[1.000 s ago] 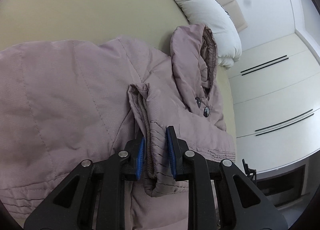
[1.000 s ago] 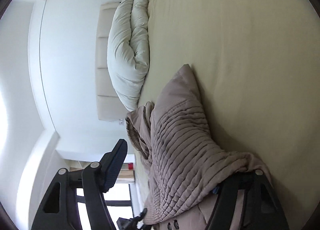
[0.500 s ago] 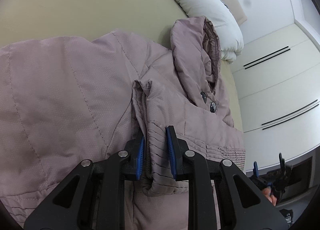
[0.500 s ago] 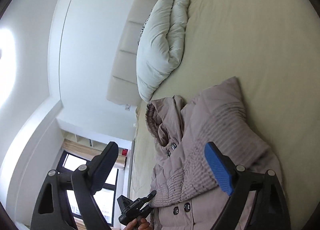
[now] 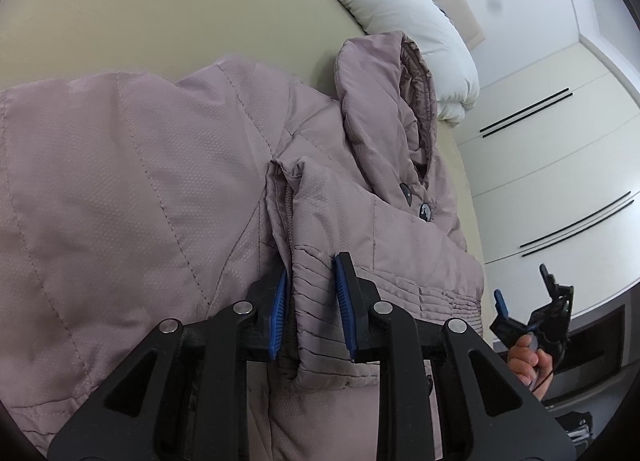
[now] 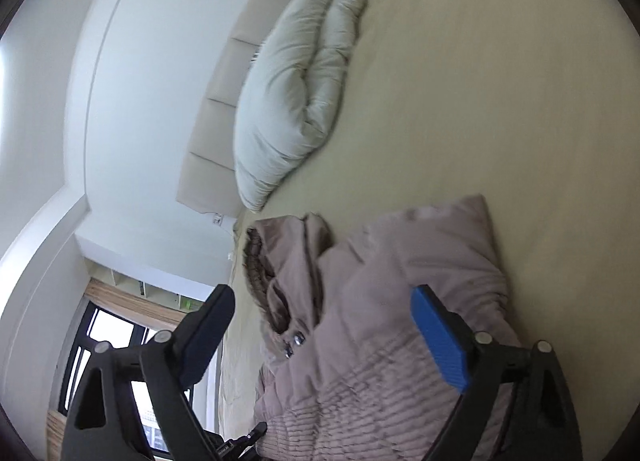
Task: Fold large clothes
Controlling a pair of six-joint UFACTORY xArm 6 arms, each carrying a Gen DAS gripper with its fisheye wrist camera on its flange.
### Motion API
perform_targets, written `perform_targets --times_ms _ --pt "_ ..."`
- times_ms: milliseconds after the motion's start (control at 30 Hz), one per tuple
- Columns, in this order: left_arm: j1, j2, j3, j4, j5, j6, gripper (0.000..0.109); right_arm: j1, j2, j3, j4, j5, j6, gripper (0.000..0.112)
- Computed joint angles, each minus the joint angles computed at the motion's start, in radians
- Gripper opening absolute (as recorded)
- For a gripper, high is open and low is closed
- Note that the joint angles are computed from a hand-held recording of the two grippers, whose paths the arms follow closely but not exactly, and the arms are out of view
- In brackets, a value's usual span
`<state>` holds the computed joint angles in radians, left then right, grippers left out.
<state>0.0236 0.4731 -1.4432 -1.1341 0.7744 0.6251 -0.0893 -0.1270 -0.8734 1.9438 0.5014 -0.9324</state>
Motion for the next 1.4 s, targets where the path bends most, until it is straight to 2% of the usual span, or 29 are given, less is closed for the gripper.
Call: perform_targets --times_ms 67,133,167,233,267,300,367,433,500,567,600,700,867,967,1033,1100,1233,1333,1400 --pt "0.001 0.003 -0.003 -0.008 0.001 0.007 0.022 0.032 0.06 -0.075 -0.087 -0.027 0.034 0.098" --pt "0.012 0.005 -0.005 -0.024 0.026 0.024 0.022 0.058 0.159 -0.131 -0.233 -0.085 0.163 0.098" --pt "0.022 0.001 -0.004 -0.025 0.046 0.023 0.023 0.052 0.216 -0.149 -0.253 -0.07 0.184 0.091" --pt "0.042 -0.033 0.026 -0.013 0.051 0.018 0.023 0.042 0.228 -0.135 -0.17 -0.067 0.101 0.082" --pt "0.054 -0.065 0.059 -0.009 0.031 0.025 0.023 0.034 0.209 -0.119 -0.141 -0.05 0.08 0.082" --pt "0.074 -0.107 0.102 -0.018 0.018 0.039 0.023 0.028 0.183 -0.101 -0.13 -0.044 0.085 0.082" --pt "0.126 -0.198 0.199 -0.069 0.028 0.08 0.024 0.042 0.11 -0.052 -0.156 -0.102 0.147 0.083" --pt "0.182 -0.313 0.319 -0.097 0.021 0.113 0.034 0.064 0.019 0.002 -0.131 -0.132 0.113 0.085" --pt "0.251 -0.456 0.471 -0.152 -0.005 0.163 0.074 0.102 -0.077 0.064 -0.108 -0.141 0.079 0.088" --pt "0.33 -0.581 0.608 -0.222 -0.025 0.187 0.091 0.161 -0.157 0.121 -0.112 -0.136 0.082 0.09" --pt "0.373 -0.629 0.664 -0.246 -0.022 0.178 0.094 0.193 -0.186 0.147 -0.104 -0.126 0.076 0.09" --pt "0.542 -0.726 0.799 -0.289 0.079 0.106 0.094 0.311 -0.231 0.192 -0.09 -0.129 0.085 0.09" --pt "0.721 -0.735 0.878 -0.421 0.134 0.053 0.094 0.468 -0.237 0.207 -0.004 -0.16 0.065 0.09" --pt "0.763 -0.699 0.859 -0.458 0.111 0.052 0.094 0.526 -0.248 0.212 -0.007 -0.185 0.092 0.09" --pt "0.787 -0.649 0.836 -0.484 0.129 0.015 0.094 0.556 -0.274 0.225 -0.026 -0.217 0.116 0.09" --pt "0.796 -0.605 0.822 -0.492 0.123 -0.05 0.091 0.576 -0.292 0.23 -0.027 -0.245 0.132 0.09" --pt "0.818 -0.565 0.801 -0.521 0.104 -0.061 0.088 0.591 -0.326 0.235 -0.003 -0.282 0.133 0.09" --pt "0.837 -0.511 0.773 -0.589 0.078 -0.046 0.075 0.608 -0.334 0.23 0.008 -0.301 0.116 0.09" --pt "0.852 -0.466 0.741 -0.603 0.069 -0.06 0.061 0.612 -0.337 0.233 0.009 -0.299 0.117 0.09"
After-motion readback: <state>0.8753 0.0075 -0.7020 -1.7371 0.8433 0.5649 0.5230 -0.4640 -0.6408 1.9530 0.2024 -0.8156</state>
